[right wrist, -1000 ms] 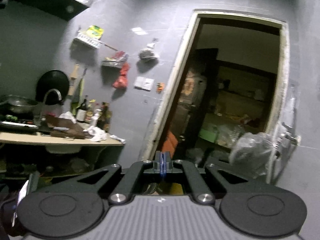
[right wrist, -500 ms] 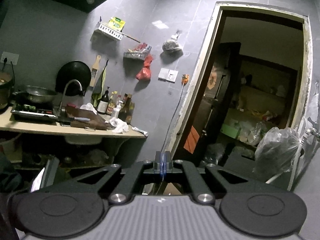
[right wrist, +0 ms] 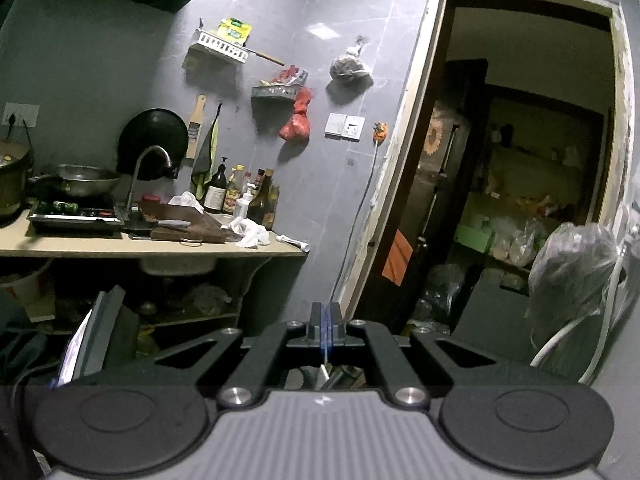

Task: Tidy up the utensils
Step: 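Move the right gripper back over the chopsticks and knife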

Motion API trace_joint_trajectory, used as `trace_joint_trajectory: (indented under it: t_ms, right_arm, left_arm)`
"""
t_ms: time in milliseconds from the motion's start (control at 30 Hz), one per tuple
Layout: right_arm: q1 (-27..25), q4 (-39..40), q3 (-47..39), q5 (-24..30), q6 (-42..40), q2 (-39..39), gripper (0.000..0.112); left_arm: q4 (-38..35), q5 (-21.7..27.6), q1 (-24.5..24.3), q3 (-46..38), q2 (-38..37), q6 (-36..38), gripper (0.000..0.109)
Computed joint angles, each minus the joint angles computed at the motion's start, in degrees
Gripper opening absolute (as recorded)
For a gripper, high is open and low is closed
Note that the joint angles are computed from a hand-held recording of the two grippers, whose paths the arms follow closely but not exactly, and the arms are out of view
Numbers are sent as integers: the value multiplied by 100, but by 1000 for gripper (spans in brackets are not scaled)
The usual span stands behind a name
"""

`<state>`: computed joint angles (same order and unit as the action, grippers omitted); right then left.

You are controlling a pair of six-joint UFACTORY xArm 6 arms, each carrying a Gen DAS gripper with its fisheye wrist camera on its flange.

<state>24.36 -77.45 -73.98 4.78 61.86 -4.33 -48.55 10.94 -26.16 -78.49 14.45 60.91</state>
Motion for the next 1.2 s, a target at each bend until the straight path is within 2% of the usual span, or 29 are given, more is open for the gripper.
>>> trace_joint_trajectory:
  t_ms: [133,233,300,333,367,433,533,567,733,900,1033,1200]
  right_arm:
    - [-34,48,72,7,85,-27,1]
    - [-45,-433,109,200,783,-145,7]
    - [-74,-625,199,379,1185,-257,26]
    - [-93,-669,275,487,1348,-328,47]
    - [-122,-703,358,594,1531,-400,62]
    - [-212,-666,528,730,1772,-528,70]
    - [-299,-420,843,1178,2076,-726,94]
    - [-320,-355,952,1333,2188,-789,98]
    - [-535,750,1465,2105,2345,-911,100]
    - [-772,2210,1675,2976,1842,-676,100]
    - [-1051,2749,1690,3146,1853,-413,103]
    - [-1280,2779,1622,3126,2224,-54,103]
  left_arm:
    - [-21,1,-1,-1,3,17,80]
    - [-20,0,-3,0,2,18,80]
    - [-21,4,-2,-2,3,18,80]
    - [-21,4,-2,-2,3,18,80]
    - [-21,4,-2,-2,3,18,80]
    - [-9,5,0,-1,3,13,80]
    - [15,11,-6,6,0,-14,80]
    - [19,28,6,-7,7,-11,81]
    - [129,35,2,-3,3,-111,81]
    - [265,43,12,-18,14,-230,81]
    - [355,39,22,-16,12,-310,81]
    - [500,19,16,4,-1,-448,81]
